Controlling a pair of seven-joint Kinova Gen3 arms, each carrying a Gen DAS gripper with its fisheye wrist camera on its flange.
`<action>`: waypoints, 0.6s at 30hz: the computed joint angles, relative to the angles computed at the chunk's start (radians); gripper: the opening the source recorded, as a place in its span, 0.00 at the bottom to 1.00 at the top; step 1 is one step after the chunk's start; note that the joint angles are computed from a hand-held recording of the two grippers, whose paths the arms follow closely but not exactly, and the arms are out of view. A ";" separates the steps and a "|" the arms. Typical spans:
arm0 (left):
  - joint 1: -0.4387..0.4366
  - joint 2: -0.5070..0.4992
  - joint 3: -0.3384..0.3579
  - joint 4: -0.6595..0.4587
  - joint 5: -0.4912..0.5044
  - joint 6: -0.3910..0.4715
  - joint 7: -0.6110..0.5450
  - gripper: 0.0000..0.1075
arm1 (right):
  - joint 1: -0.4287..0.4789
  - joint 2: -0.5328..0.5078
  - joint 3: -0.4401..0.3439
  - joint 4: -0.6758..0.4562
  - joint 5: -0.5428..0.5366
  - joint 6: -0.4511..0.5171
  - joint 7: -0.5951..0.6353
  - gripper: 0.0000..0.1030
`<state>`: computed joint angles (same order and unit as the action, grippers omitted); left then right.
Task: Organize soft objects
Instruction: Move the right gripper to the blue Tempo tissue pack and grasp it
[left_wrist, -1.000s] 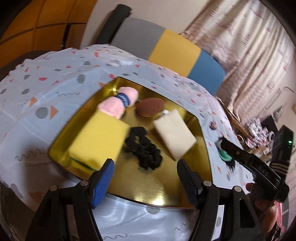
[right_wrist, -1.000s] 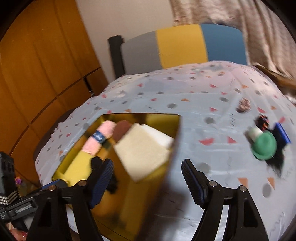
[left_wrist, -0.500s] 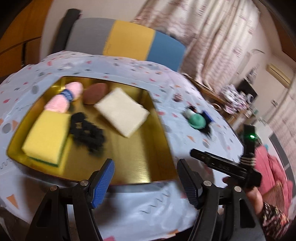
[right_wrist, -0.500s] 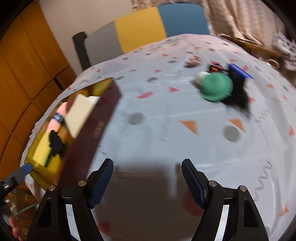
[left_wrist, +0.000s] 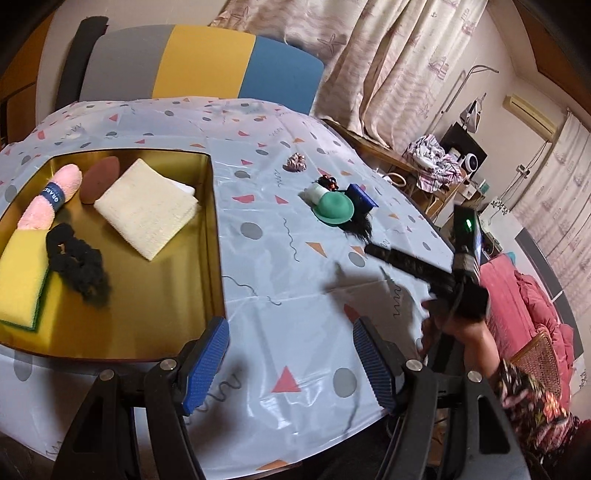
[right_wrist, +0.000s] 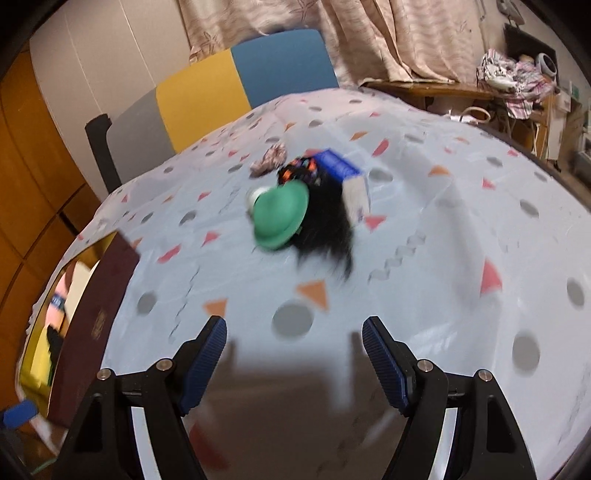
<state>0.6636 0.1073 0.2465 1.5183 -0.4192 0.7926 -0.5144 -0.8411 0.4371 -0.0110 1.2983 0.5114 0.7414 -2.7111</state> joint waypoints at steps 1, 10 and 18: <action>0.000 0.004 0.001 -0.008 0.003 0.005 -0.002 0.66 | 0.015 0.017 -0.004 -0.031 -0.005 0.011 0.029 0.75; 0.019 0.036 -0.012 -0.059 0.012 0.051 0.001 0.66 | 0.064 0.130 0.048 -0.234 -0.047 0.062 0.156 0.70; 0.022 0.066 -0.023 -0.093 0.050 0.069 -0.028 0.66 | 0.151 0.208 0.047 -0.386 -0.142 0.100 0.187 0.70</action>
